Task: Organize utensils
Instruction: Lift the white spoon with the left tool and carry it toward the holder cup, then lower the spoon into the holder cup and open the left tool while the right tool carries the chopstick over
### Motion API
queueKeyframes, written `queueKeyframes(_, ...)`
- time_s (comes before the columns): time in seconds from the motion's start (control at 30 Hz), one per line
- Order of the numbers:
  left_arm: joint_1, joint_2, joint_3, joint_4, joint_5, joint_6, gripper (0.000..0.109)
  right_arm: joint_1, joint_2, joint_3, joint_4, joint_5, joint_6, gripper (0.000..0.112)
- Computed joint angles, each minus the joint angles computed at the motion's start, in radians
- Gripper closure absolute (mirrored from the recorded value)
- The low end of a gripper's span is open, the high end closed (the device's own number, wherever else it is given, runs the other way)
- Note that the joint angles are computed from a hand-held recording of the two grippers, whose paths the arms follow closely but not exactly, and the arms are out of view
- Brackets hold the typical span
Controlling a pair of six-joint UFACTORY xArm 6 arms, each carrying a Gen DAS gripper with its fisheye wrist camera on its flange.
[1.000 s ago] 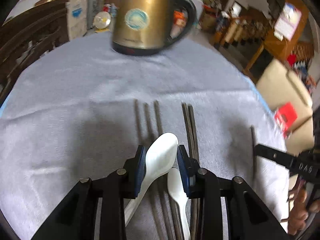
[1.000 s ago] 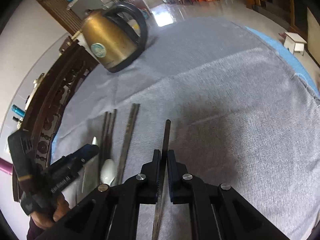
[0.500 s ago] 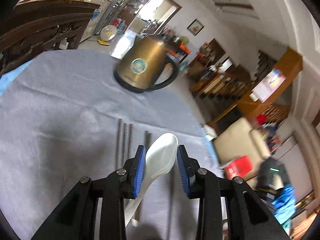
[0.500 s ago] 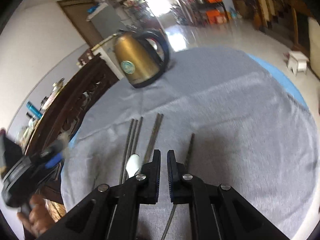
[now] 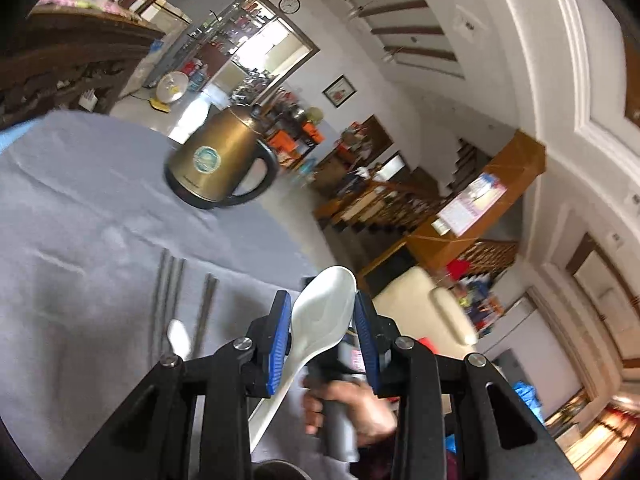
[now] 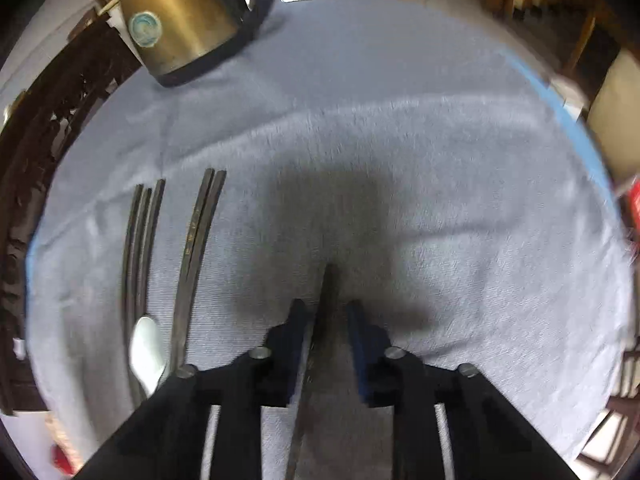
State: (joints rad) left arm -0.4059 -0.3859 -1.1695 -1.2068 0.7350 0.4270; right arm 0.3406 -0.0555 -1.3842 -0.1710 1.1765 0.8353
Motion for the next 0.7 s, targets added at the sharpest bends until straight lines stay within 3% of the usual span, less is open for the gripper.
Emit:
queueKeyframes(0.07, -0.006, -0.019, 0.041, -0.115, -0.002, 0.059, 0.075, 0.01, -0.009, 0.012, -0.026, -0.006, 0.005, 0.104)
queueKeyframes(0.2, -0.025, -0.066, 0.127, -0.306, -0.024, 0.164, 0.075, 0.005, -0.126, 0.153, -0.02, -0.126, 0.036, 0.105)
queueKeyframes(0.47, -0.11, -0.118, 0.232, -0.408, -0.117, 0.311, 0.075, 0.083, -0.402, 0.385, -0.236, -0.276, 0.214, 0.105)
queueKeyframes(0.7, -0.181, -0.175, 0.316, -0.412, -0.265, 0.374, 0.075, 0.212, -0.611, 0.488, -0.474, -0.297, 0.457, 0.105)
